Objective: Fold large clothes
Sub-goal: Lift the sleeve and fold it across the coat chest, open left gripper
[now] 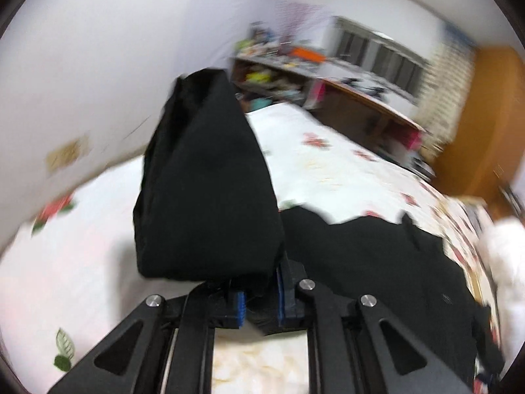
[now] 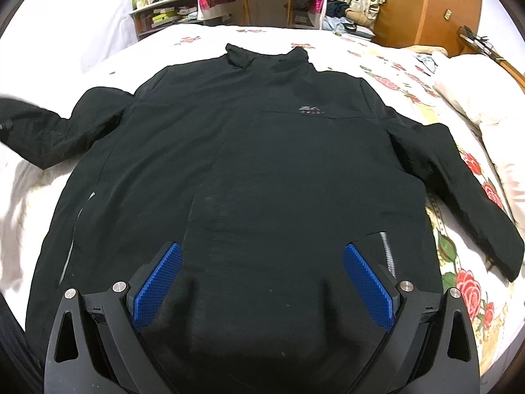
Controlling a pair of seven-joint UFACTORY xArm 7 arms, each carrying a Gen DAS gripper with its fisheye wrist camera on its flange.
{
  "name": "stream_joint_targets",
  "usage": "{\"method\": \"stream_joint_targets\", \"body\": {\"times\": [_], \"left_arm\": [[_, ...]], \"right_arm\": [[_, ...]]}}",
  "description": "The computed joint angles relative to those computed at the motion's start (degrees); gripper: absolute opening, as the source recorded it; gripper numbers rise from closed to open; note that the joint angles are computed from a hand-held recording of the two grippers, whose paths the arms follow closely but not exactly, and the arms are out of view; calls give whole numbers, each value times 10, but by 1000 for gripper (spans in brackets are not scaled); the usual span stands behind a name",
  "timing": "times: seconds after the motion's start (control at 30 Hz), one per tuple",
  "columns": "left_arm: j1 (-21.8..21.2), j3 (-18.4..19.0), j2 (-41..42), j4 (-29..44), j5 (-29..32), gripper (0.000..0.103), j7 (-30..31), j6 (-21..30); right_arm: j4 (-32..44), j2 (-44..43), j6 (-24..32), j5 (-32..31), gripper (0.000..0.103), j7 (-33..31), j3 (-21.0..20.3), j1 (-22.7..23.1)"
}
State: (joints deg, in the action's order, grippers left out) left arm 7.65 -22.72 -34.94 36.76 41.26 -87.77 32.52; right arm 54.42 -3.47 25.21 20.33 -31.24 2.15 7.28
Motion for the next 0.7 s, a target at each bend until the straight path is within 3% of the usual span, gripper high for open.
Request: {"method": "stream_joint_targets", "body": {"times": [0.17,0.33,0.53,0.7], "left_arm": [[-12,-37,112,131,50,14,28,-12],[-44,-50,243,255,105,13,35,-18],[-112,-50,413,394,141,13,57,-17],[-178,-37,565,526,119,14,121,-3]], "right_arm": [[0,-12,7,23,99,-12,-12,-8],[5,-18,12,46,99,-30,-29,-23],[16,-1,19,58,99,-32,-42,-51],[26,19,18,62,99,-33,-42,-71]]}}
